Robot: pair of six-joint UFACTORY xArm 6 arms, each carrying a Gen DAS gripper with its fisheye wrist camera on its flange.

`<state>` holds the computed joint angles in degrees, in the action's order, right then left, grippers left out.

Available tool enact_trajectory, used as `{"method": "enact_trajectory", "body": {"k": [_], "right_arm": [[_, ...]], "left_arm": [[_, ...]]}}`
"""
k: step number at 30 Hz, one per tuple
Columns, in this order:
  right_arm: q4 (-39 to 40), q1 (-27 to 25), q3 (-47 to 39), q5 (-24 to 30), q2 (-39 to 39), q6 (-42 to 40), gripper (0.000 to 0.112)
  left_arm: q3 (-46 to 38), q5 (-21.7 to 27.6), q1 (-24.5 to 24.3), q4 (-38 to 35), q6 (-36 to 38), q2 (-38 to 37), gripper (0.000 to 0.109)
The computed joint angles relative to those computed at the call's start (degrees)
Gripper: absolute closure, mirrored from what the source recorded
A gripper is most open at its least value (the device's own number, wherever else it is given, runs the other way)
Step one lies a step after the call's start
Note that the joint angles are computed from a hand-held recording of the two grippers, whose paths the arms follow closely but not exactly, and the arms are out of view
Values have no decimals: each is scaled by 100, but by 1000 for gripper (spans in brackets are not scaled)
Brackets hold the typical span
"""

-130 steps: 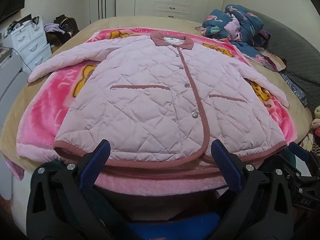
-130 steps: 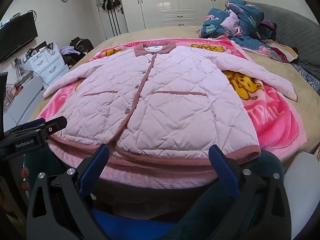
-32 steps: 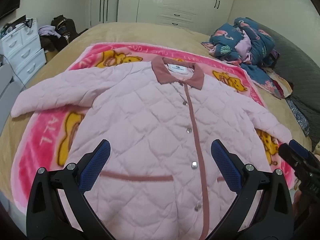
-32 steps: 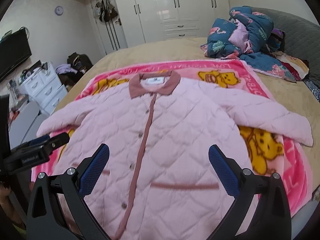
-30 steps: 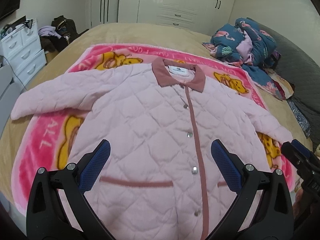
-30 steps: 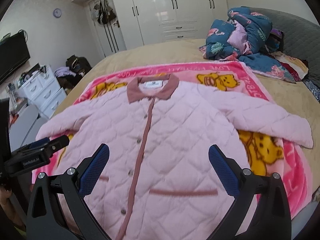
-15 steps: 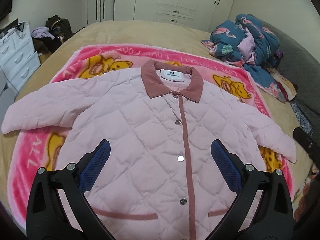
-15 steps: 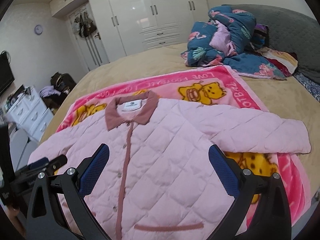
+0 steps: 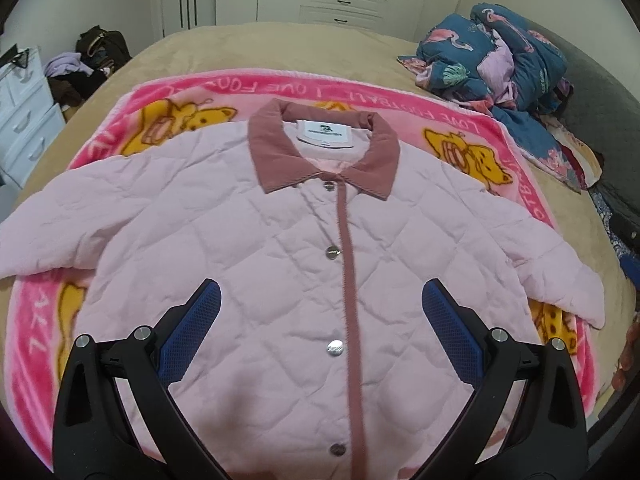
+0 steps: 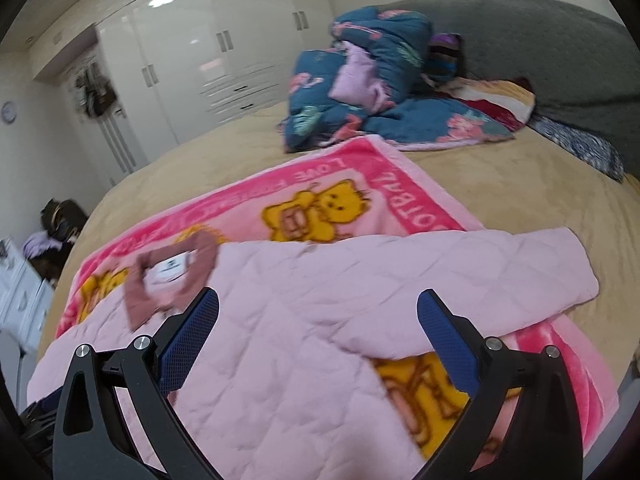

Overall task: Fold large clothes
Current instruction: 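Move the right tool over the jacket toward the sleeve beyond the buttons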

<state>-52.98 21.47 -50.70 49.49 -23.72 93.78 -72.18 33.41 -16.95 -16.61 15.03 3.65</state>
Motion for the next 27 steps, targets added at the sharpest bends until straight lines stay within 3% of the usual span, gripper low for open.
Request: {"method": "enact_trajectory", "body": {"k": [9, 23, 27], "right_arm": [[341, -985, 959, -509, -551, 97, 13], [1522, -2695, 2354, -1701, -1132, -55, 13], [1573, -2918, 2599, -1643, -1342, 107, 13]], "left_arm": [[-448, -85, -351, 436, -436, 561, 14], [-1094, 153, -692, 1063, -1010, 1337, 14], [-1385, 324, -773, 1030, -992, 1570, 14]]}}
